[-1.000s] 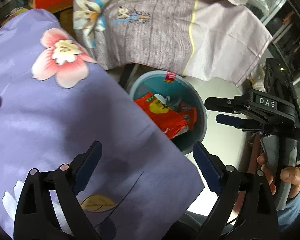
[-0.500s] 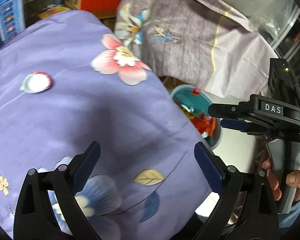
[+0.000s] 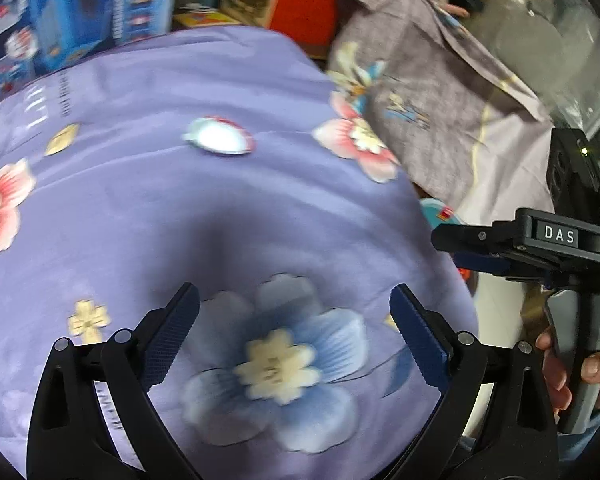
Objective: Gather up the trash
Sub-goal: 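Move both tools back to the table toward the two round lids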
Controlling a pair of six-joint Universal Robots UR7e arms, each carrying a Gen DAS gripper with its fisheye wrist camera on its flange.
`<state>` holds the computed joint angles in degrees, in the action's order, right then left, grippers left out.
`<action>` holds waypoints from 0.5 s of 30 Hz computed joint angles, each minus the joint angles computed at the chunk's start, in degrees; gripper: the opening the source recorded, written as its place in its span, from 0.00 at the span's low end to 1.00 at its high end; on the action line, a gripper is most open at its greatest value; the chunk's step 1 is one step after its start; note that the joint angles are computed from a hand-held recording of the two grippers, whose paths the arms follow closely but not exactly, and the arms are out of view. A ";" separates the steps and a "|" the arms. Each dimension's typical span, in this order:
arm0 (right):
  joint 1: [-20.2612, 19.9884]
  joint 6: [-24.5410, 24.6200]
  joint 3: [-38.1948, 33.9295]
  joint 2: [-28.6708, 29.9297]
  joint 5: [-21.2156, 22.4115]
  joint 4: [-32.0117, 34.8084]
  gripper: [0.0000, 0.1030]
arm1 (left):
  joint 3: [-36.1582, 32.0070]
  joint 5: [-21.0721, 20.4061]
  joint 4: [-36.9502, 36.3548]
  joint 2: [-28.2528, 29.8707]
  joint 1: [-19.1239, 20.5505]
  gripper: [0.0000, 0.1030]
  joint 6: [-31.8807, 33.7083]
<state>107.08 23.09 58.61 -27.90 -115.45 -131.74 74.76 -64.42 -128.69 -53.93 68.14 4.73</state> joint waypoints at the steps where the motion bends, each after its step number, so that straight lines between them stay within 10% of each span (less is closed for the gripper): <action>1: 0.40 -0.18 -1.60 1.11 -0.20 1.24 0.75 | 0.31 0.05 -0.45 -0.70 0.59 0.94 -0.21; 15: 4.98 -3.01 -31.42 20.46 -1.49 20.19 0.82 | 1.65 6.80 -4.16 -7.52 7.61 0.94 -0.73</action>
<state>112.07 20.08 27.19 -7.45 -116.95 -111.55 76.41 -57.62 -132.85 -61.45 75.75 4.01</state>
